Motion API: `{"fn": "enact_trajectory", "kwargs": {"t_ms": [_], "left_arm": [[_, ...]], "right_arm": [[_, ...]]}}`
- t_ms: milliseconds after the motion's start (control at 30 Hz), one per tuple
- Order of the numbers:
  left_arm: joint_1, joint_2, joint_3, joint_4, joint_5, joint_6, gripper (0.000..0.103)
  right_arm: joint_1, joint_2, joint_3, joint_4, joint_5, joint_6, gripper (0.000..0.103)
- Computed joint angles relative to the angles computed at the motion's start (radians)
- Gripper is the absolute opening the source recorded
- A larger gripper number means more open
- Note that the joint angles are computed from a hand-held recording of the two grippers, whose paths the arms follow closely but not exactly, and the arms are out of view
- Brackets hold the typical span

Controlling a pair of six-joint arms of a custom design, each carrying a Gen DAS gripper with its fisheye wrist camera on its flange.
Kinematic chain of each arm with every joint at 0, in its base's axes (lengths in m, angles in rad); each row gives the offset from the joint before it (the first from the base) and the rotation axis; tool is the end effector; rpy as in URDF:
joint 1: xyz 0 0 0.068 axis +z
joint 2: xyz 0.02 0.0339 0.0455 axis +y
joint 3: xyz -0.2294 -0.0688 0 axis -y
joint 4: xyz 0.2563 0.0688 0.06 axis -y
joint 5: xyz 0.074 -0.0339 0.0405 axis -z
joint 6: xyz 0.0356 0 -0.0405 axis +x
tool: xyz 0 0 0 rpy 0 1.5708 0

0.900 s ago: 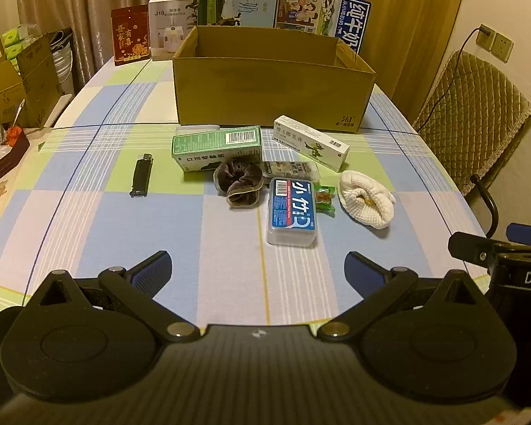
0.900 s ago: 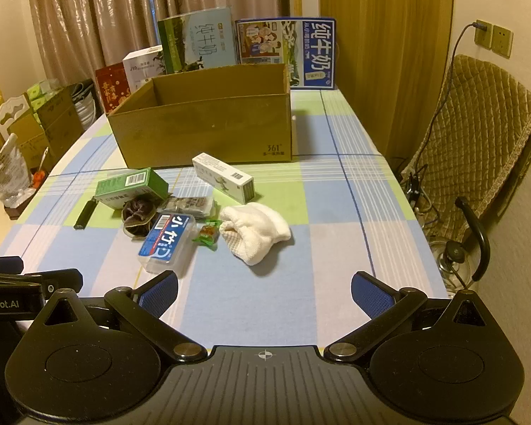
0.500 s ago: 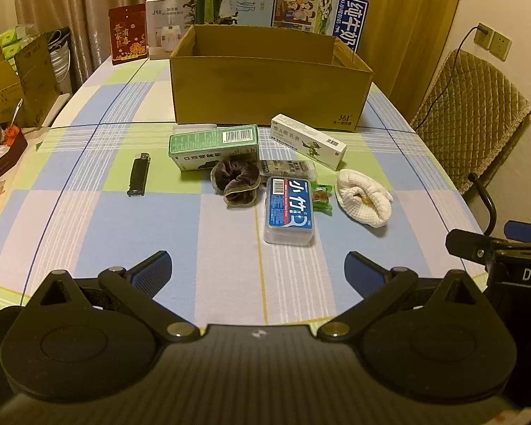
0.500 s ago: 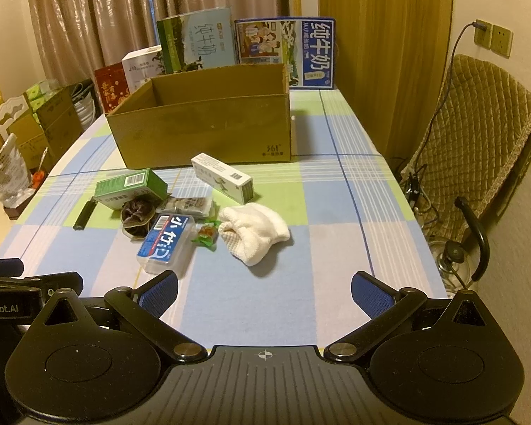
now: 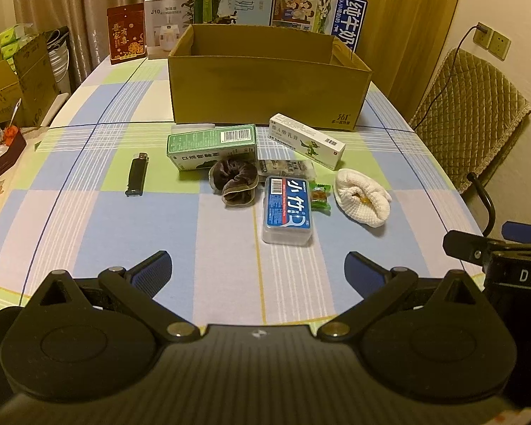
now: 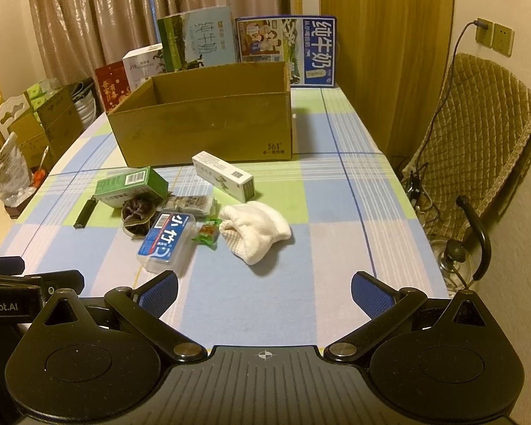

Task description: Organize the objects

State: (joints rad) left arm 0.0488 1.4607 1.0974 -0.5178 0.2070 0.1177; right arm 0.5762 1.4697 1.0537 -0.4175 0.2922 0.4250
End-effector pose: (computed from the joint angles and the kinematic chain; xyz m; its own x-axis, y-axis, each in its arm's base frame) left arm 0.3249 0.0085 0.2226 -0.7555 0.0782 -0.6505 0.1728 0.9815 -0.0827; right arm 0.2808 0.1702 0.2130 -0.7137 0.0071 -0.7004 -0.0714 0.9940 0.0829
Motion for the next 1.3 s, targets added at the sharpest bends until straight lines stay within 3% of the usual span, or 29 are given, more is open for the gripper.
{"fn": "enact_trajectory", "kwargs": {"t_ms": [1300], "left_arm": [[0.007,0.001,-0.005,-0.003,0.003,-0.006,0.102]], "right_arm": [[0.001,-0.01,-0.024,0.006,-0.004,0.008,0.101]]}}
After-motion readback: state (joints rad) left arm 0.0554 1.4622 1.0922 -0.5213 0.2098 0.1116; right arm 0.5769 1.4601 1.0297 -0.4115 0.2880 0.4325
